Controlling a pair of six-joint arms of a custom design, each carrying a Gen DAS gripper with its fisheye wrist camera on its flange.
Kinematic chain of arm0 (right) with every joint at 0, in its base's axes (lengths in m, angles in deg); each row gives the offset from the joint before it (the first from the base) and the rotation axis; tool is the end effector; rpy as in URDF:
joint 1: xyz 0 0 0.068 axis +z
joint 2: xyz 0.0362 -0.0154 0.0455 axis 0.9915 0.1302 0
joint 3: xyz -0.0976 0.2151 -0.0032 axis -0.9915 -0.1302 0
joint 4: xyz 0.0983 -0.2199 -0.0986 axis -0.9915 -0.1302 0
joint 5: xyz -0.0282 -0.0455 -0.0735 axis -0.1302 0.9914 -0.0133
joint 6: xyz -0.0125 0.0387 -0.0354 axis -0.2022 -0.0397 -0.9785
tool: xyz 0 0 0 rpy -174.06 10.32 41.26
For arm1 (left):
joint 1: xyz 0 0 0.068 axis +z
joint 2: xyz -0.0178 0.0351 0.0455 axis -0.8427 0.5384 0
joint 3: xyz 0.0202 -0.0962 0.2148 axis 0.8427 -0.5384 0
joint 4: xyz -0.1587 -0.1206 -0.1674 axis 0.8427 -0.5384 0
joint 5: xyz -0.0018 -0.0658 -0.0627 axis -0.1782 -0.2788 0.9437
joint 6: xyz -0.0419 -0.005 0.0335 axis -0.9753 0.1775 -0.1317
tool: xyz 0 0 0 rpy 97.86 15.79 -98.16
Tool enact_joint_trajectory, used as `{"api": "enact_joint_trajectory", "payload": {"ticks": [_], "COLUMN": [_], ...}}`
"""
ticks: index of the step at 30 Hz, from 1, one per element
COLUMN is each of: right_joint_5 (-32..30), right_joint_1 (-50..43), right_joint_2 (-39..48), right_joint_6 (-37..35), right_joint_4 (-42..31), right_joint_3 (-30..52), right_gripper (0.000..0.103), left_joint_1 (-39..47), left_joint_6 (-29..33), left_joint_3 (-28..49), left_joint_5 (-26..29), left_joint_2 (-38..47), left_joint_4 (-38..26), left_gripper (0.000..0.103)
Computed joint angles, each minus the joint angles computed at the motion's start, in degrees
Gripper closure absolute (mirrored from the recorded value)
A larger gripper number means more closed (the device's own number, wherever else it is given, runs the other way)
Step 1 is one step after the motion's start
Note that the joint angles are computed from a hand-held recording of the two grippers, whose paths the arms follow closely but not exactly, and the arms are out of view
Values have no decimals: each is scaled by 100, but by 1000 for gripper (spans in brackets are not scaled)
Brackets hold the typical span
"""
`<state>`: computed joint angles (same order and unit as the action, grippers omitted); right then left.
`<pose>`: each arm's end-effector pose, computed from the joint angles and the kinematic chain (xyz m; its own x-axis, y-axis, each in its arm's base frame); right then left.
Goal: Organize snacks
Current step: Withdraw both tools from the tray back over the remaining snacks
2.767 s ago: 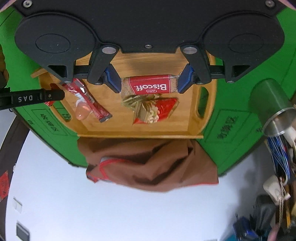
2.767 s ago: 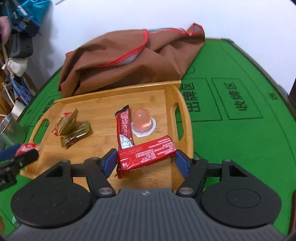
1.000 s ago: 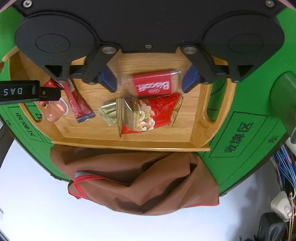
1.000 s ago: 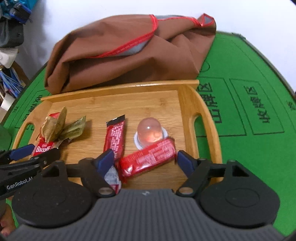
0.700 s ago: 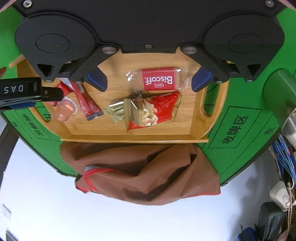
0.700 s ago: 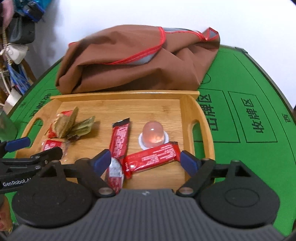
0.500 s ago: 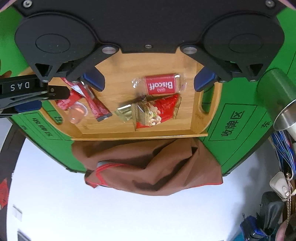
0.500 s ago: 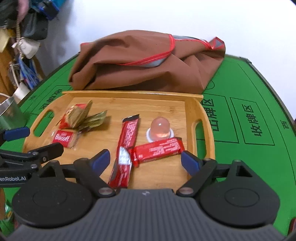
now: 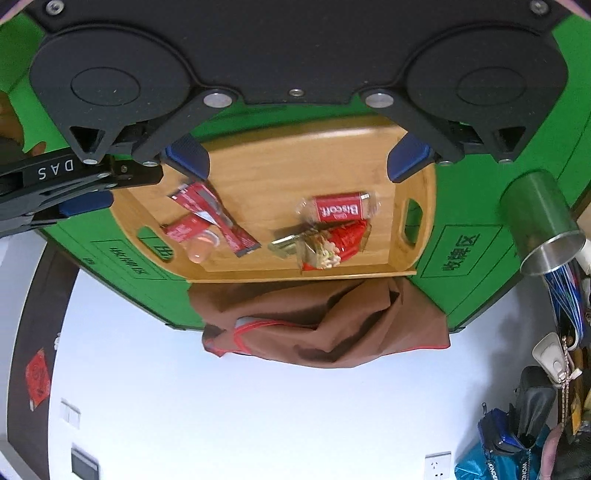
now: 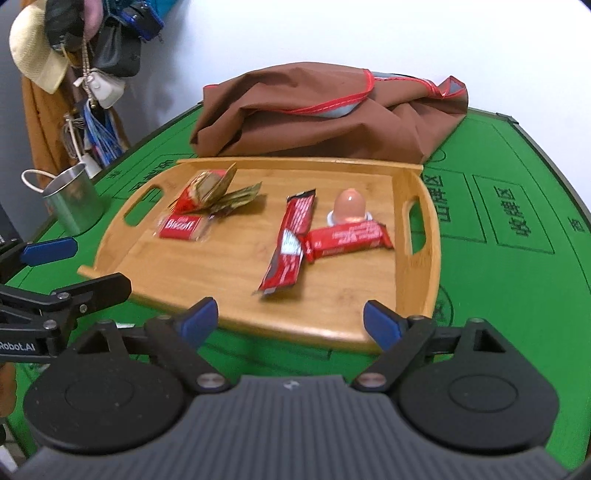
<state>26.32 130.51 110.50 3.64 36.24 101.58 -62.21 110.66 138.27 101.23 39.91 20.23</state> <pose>0.2552 0.2505 0.1031 -0.6306 0.3203 -0.7070 0.3202 0.9371 0.1389 0.3704 -0.0514 0.0934 -0.4291 0.3526 -0.8316 0.7081 0.7029 -0.0674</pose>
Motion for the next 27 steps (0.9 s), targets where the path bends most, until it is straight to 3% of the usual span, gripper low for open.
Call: {"api": "enact_joint_trajectory", "payload": {"ticks": [9,20,27], "right_joint_5": [269,475,550], "right_joint_1": [610,1096,1326], "right_joint_2": [-14,546,919], "right_joint_6": [445,568,447], "right_joint_4": [-7,-148,-335], "right_joint_3": [-267,98,470], "right_gripper": [10,10,10], "left_joint_1": [472,847,1025], "left_joint_6": [395,754,959], "left_joint_3": [-1319,-1984,-1925], "left_joint_5": [285,367,466], "left_joint_2": [-554,-751,-593], "left_joint_4": [771,1099,714], "left_gripper": [0,0,0]}}
